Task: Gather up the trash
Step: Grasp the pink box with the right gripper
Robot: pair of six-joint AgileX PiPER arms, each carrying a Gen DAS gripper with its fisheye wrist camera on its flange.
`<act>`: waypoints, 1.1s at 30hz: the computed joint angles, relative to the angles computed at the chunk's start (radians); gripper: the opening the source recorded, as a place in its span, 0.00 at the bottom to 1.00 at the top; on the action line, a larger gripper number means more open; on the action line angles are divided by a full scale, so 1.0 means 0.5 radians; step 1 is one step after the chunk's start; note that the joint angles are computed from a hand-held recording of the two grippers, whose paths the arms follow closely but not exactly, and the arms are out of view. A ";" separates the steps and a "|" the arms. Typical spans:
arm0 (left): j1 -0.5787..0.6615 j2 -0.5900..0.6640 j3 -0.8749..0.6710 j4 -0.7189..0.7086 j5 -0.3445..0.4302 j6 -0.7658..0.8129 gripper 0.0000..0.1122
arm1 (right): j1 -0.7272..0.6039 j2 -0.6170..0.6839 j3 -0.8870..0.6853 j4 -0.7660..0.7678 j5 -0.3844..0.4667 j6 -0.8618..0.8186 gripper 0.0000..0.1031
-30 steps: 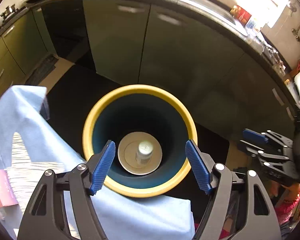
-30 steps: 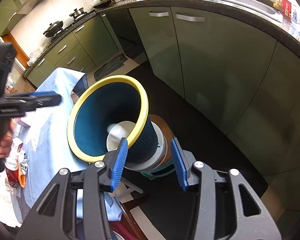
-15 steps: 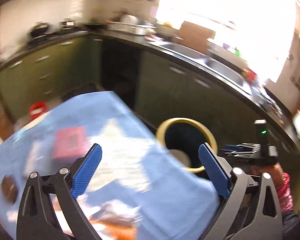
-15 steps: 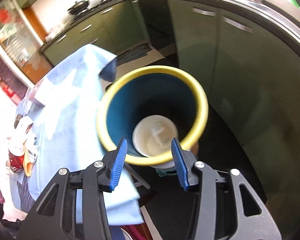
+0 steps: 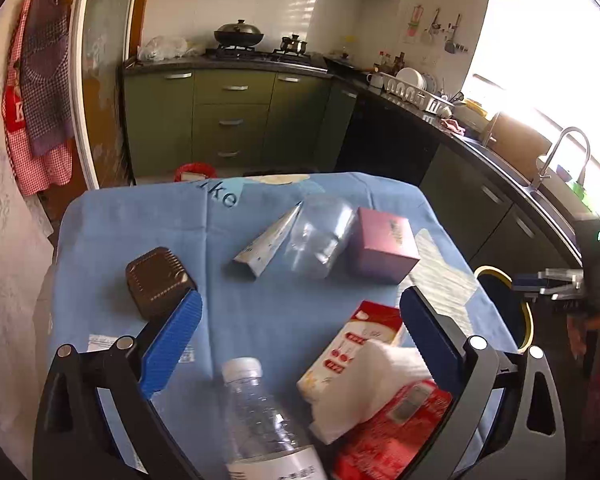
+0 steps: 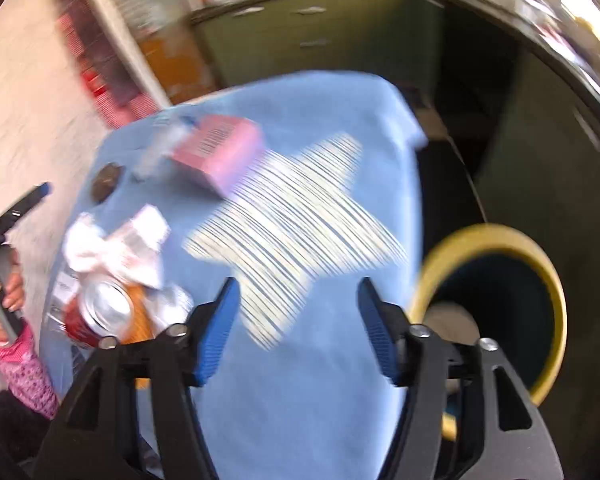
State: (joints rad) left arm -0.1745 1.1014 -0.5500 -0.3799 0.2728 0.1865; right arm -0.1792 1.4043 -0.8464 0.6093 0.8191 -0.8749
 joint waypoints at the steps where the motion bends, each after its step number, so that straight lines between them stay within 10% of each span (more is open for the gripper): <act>1: 0.028 -0.002 0.023 -0.067 -0.012 0.091 0.87 | 0.126 0.067 -0.127 -0.019 0.042 -0.024 0.76; 14: -0.004 0.169 0.024 0.129 -0.053 -0.127 0.87 | 0.928 0.936 -1.256 -0.842 0.299 -0.161 0.91; 33: 0.003 0.206 0.029 -0.121 -0.054 0.119 0.87 | 1.035 1.665 -2.060 -1.052 0.740 -0.127 0.91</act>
